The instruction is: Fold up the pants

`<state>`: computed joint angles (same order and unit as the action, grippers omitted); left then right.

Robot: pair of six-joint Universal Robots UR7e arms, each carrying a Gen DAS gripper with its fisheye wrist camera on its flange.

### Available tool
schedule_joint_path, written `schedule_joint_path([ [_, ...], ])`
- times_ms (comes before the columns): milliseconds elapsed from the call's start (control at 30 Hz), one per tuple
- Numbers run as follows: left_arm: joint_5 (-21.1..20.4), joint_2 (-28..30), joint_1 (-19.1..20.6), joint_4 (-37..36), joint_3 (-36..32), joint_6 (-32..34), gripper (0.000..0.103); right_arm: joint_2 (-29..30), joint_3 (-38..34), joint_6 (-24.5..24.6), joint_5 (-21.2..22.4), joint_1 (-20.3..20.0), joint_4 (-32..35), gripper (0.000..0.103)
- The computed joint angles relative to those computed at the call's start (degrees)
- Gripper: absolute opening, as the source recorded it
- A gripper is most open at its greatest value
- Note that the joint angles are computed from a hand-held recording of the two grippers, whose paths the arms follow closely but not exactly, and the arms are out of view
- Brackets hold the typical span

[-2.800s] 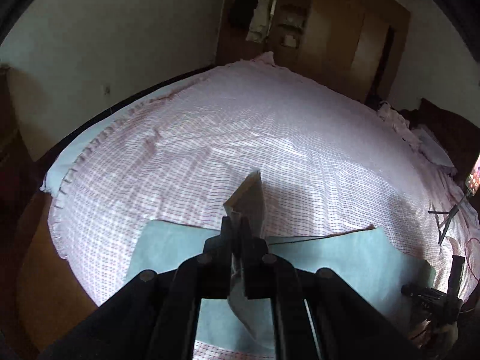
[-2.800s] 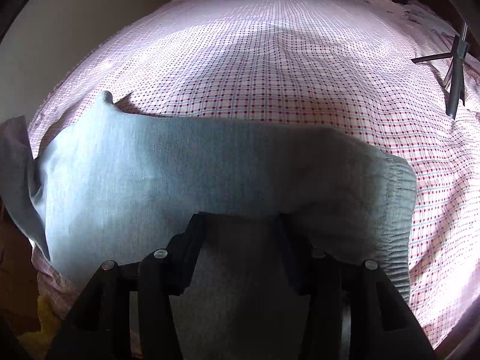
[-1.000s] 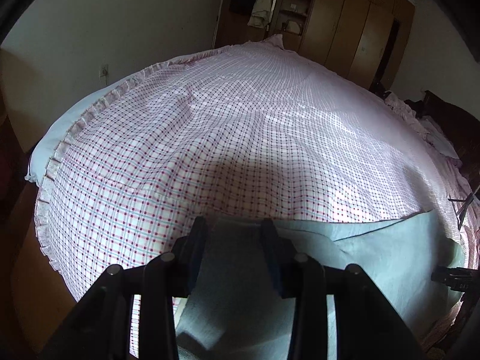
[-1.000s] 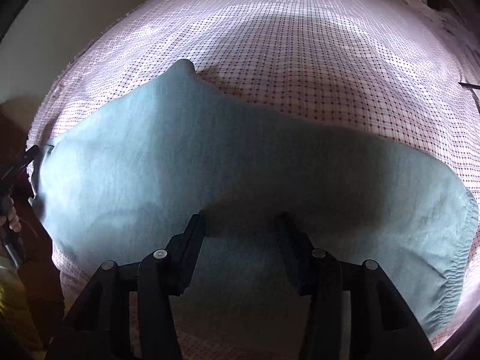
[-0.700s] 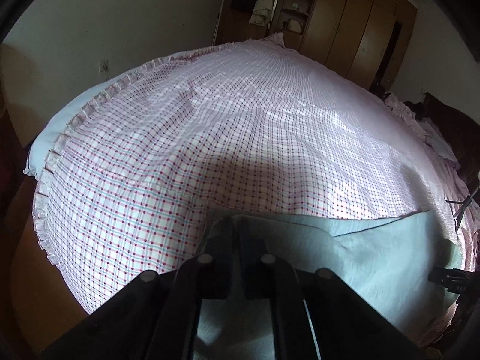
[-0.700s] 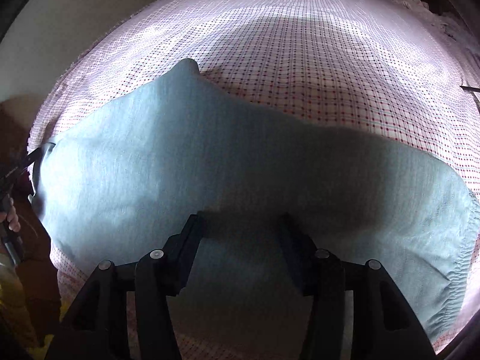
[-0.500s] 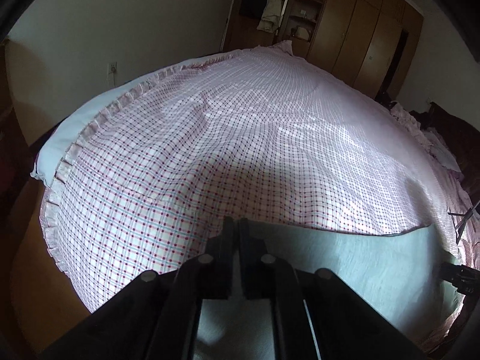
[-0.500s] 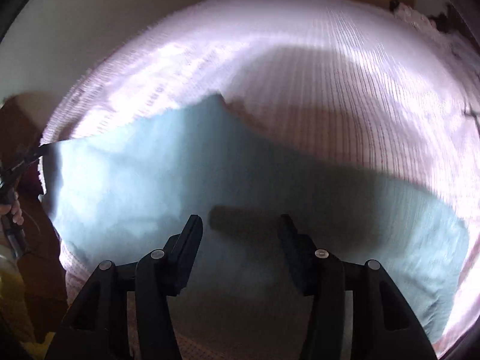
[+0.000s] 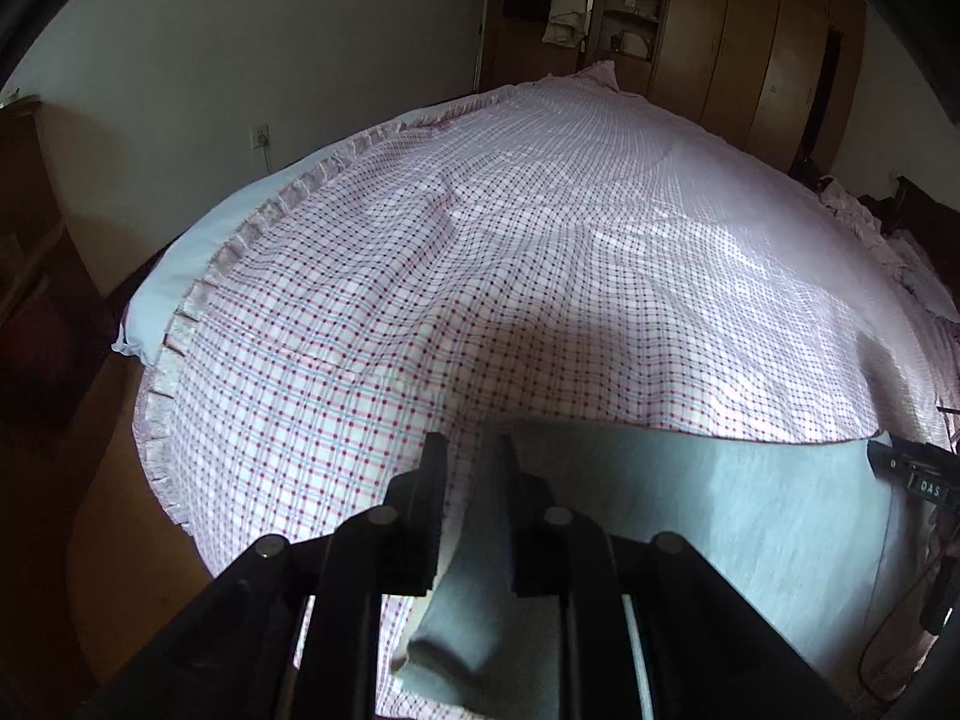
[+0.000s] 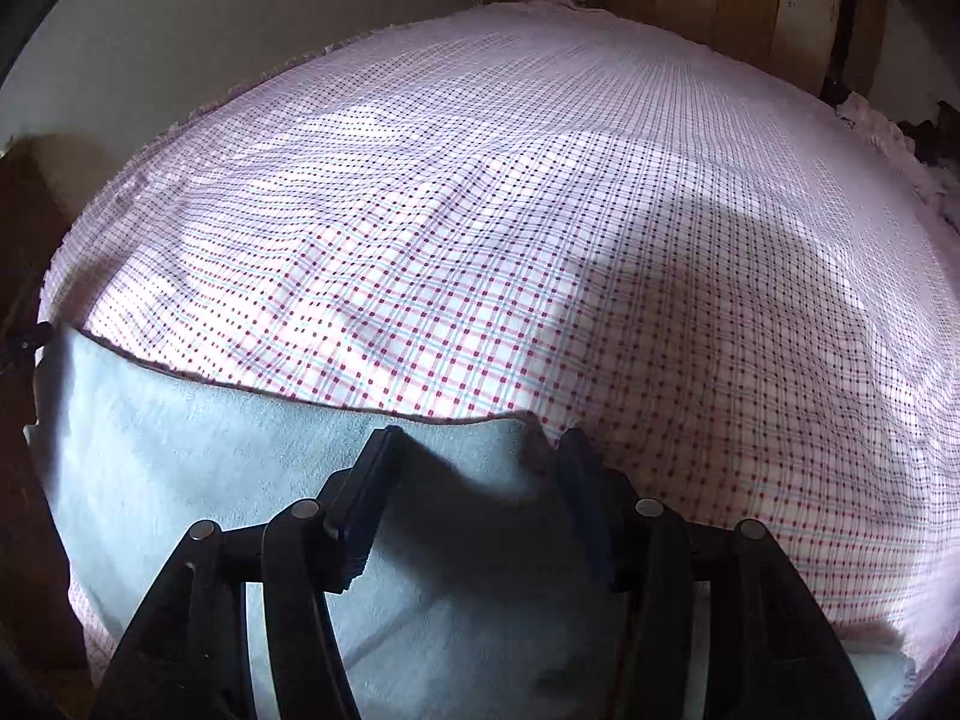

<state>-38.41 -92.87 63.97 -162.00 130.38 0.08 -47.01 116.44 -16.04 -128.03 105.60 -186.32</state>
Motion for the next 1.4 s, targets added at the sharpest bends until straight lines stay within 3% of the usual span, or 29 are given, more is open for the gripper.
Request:
schedule_joint_path([
  [133,-3.8,-7.4,-2.0,8.3,3.6,-4.1,0.020,-3.1,3.3,0.8,0.5,1.9,-2.3,0.049],
  [300,-6.9,-8.1,-1.3,13.1,5.9,-8.4,0.020,-7.3,8.4,1.8,0.0,4.1,0.2,0.049],
  [467,-1.1,-5.5,1.7,13.7,6.8,-13.0,0.021,-8.6,11.6,5.5,-1.4,3.2,2.4,0.049],
  [567,-1.5,-6.7,1.8,13.2,7.2,-13.5,0.021,-8.8,12.7,8.2,-1.1,1.3,2.4,0.049],
  [700,0.8,-8.6,-1.4,13.7,8.2,-13.6,0.021,-11.3,15.1,10.2,1.9,0.3,0.2,0.049],
  [833,-0.9,-8.3,-3.6,14.4,7.9,-14.4,0.036,-15.9,18.5,11.4,2.8,0.8,-1.7,0.049],
  [1000,-2.2,-6.9,-6.7,15.3,9.2,-15.2,0.036,-24.7,24.9,14.5,1.5,-0.1,-4.2,0.057],
  [1233,-4.2,-1.4,-6.5,15.3,8.6,-17.3,0.036,-39.1,36.0,18.1,-2.8,-3.0,-12.2,0.066],
  [1400,-5.0,1.7,-6.1,15.7,8.3,-20.2,0.036,-45.0,42.7,16.6,4.2,-11.8,-21.4,0.073],
])
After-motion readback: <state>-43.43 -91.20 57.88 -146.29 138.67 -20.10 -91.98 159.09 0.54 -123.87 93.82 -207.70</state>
